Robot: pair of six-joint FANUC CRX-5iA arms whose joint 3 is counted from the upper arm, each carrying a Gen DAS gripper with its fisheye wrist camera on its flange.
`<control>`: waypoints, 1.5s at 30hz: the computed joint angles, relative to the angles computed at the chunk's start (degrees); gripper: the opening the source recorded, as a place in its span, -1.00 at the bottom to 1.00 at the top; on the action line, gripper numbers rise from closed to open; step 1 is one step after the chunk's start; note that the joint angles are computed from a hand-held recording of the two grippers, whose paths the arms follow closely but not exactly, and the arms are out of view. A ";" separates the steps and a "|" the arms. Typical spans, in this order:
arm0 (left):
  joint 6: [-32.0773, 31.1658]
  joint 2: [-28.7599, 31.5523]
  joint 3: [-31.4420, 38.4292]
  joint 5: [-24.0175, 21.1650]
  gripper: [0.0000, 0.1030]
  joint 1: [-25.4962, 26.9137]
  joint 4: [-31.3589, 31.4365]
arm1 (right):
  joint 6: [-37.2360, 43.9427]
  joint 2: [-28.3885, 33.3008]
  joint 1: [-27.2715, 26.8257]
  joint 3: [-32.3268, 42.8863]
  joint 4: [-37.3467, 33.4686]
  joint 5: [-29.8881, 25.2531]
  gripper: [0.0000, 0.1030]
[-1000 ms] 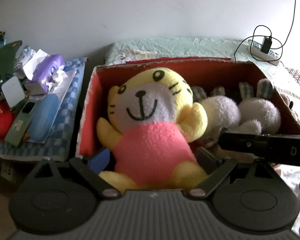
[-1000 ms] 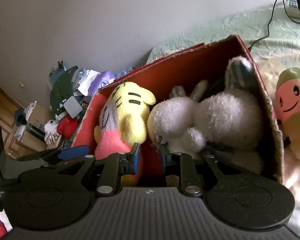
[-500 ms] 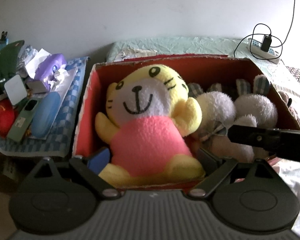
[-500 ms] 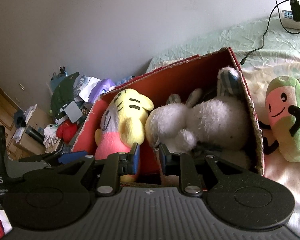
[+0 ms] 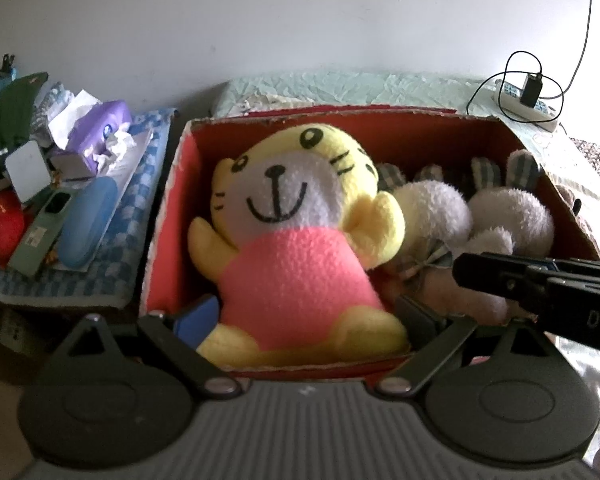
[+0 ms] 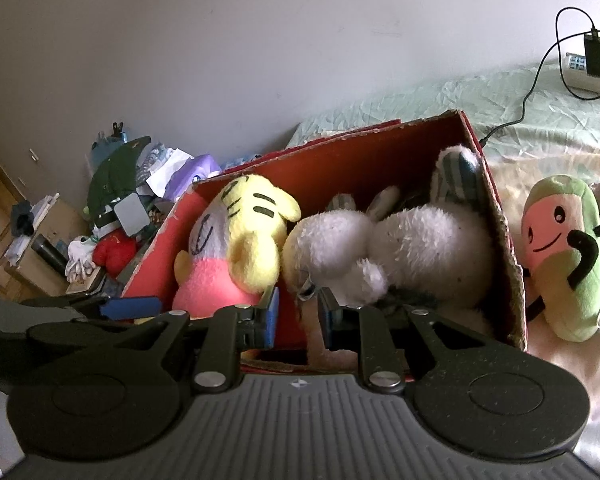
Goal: Organize objects
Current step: 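Withdraw the right gripper up out of the red box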
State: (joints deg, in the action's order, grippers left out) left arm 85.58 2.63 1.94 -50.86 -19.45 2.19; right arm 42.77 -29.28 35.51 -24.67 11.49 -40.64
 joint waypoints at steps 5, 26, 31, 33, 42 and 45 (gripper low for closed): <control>1.05 -0.25 -0.53 0.97 0.97 -0.03 -0.81 | -1.52 -0.39 0.52 -0.96 1.76 0.69 -0.58; 5.68 0.32 1.65 -1.44 0.97 -1.15 -4.46 | -0.42 -1.20 1.86 -3.13 5.67 1.87 -0.57; 9.92 0.30 3.00 -2.78 0.97 -2.69 -8.11 | 7.75 -0.88 -0.27 -0.64 -1.70 0.76 -0.56; 12.19 0.35 3.78 -3.70 0.96 -3.52 -9.96 | 11.84 -0.58 -1.42 0.82 -5.45 -0.20 -0.56; 22.04 -2.16 4.96 -6.12 0.96 -6.79 -16.57 | 35.49 0.53 -13.17 9.31 -32.30 -6.74 -0.38; 24.54 -3.56 4.43 -6.79 0.96 -7.51 -17.19 | 42.63 -0.48 -15.48 10.33 -37.73 -8.08 -0.38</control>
State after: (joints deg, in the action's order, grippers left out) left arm 110.12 -0.93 6.37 -57.65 -26.96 -15.00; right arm 85.40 -29.76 20.03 -14.33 -26.24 -48.73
